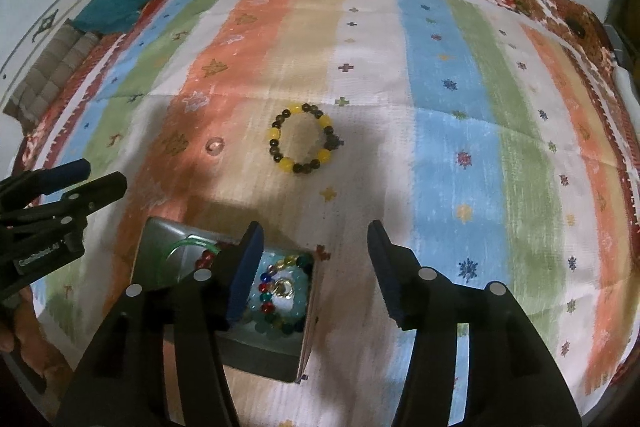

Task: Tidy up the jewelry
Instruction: 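Move both open tools to the small ring and yellow-black bead bracelet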

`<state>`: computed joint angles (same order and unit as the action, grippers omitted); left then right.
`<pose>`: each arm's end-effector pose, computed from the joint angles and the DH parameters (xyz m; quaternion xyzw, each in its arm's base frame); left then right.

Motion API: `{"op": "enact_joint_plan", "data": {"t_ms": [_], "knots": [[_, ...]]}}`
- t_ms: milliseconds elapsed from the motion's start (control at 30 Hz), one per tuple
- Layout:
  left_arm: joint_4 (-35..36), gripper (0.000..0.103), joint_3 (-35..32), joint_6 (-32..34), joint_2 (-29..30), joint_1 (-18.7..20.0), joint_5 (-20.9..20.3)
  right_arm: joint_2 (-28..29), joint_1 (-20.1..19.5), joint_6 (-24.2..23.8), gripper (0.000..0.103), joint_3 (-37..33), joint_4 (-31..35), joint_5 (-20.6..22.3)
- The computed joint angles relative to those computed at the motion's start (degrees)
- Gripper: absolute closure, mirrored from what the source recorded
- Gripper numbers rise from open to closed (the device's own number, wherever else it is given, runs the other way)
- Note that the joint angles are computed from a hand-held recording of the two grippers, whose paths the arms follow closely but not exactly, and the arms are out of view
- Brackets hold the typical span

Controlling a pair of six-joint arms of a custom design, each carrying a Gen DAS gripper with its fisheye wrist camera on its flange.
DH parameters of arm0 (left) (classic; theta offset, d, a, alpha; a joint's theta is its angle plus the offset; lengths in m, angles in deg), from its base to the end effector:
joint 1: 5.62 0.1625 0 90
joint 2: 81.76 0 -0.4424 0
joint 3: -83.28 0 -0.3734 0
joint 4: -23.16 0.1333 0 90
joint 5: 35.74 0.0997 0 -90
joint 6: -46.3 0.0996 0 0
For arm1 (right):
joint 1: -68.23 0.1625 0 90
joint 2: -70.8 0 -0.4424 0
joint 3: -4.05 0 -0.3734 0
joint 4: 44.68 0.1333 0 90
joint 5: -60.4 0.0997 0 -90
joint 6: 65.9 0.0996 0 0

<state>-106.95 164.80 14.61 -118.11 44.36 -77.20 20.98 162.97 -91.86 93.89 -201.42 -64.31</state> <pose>-0.2993 -0.6798 0.0854 0.0842 0.9070 -0.2079 0.3564 0.1339 -0.6885 0.2321 0.1794 -0.9138 0.1633 0.3259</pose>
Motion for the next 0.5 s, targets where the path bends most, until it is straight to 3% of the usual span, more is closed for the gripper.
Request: {"op": "enact_joint_plan", "data": {"t_ms": [233,500], "knots": [[-0.10,0.025,-2.03,1.25,0.85,0.94,0.67,1.82,-0.59,1.18,0.040,-3.45,2.22,-0.18],[3.57,0.023,-5.77,0.88,2.71,2.49,0.42,4.08,-1.07,1.95,0.035,-7.18,4.24,-0.59]]}}
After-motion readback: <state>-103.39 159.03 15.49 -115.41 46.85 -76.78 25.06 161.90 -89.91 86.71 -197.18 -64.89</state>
